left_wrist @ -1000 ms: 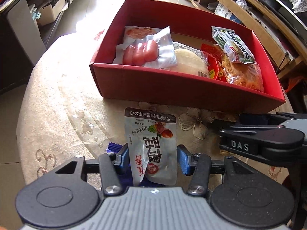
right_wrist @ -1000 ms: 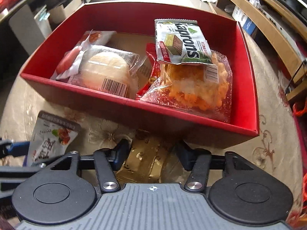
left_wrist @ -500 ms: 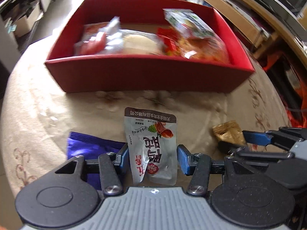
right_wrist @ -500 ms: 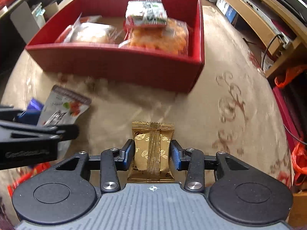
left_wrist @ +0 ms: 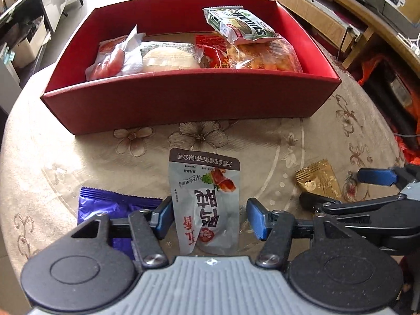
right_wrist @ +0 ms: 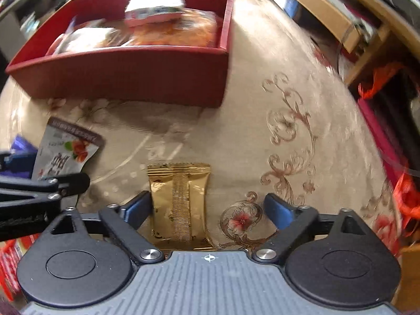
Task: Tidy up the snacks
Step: 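Close the right tool on the gold-wrapped pastry and lift it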
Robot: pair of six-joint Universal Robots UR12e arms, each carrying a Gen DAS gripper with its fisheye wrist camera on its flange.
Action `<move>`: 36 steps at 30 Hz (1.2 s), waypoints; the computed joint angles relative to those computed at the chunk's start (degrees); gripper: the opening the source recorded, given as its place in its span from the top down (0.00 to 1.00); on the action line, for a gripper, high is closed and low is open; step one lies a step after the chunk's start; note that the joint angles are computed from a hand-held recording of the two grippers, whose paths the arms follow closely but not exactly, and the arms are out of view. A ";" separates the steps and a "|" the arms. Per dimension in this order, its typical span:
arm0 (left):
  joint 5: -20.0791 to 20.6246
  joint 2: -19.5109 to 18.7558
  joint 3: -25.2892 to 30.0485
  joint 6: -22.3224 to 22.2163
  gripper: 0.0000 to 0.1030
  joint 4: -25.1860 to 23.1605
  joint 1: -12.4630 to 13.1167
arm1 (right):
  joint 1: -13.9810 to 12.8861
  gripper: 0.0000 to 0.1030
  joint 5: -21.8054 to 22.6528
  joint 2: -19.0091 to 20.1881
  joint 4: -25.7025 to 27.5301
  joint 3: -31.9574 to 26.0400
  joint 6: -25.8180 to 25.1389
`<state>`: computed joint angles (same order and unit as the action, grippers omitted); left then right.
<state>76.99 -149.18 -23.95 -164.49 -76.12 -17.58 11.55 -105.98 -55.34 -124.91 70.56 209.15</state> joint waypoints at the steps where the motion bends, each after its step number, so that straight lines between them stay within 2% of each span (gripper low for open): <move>1: 0.13 -0.08 0.16 0.48 0.47 -0.11 -0.01 | 0.08 0.05 -0.41 0.04 -0.27 0.09 -0.20; 3: -0.50 -0.48 0.91 0.14 0.44 -0.69 0.09 | 0.31 0.00 -1.69 0.17 0.38 0.09 1.41; 7: -0.82 -0.33 0.49 -0.41 0.44 -0.25 0.16 | 0.02 0.00 -0.72 0.37 1.06 -0.26 2.19; 11: -1.45 0.90 -2.27 0.03 0.43 1.96 0.36 | 0.28 0.00 -1.03 0.22 0.60 0.07 2.37; 17: -2.17 1.36 -3.38 0.36 0.38 2.82 0.46 | -0.26 0.00 0.15 0.40 2.52 -0.84 0.19; 23: -2.62 1.99 -5.00 0.05 0.37 4.58 0.50 | -0.20 0.00 -0.23 0.18 0.60 0.06 0.01; 29: -2.85 1.50 -3.79 1.41 0.34 3.04 0.55 | -0.19 0.00 -0.02 0.24 2.13 -0.51 0.04; 31: -2.09 0.86 -2.21 1.79 0.36 1.49 0.36 | -0.12 0.05 -0.05 0.29 3.26 -1.09 -0.23; 32: -1.38 0.82 -2.09 2.20 0.37 1.47 0.19 | -0.11 0.10 0.40 0.17 3.02 -1.02 -0.56; 34: 1.26 1.52 -3.65 3.20 0.45 3.45 -0.41 | 0.18 0.25 0.75 -0.11 2.45 -0.85 -2.07; 36: 3.21 2.45 -5.73 3.86 0.50 5.67 -0.80 | 0.79 0.45 0.16 -0.19 2.25 -0.89 -4.26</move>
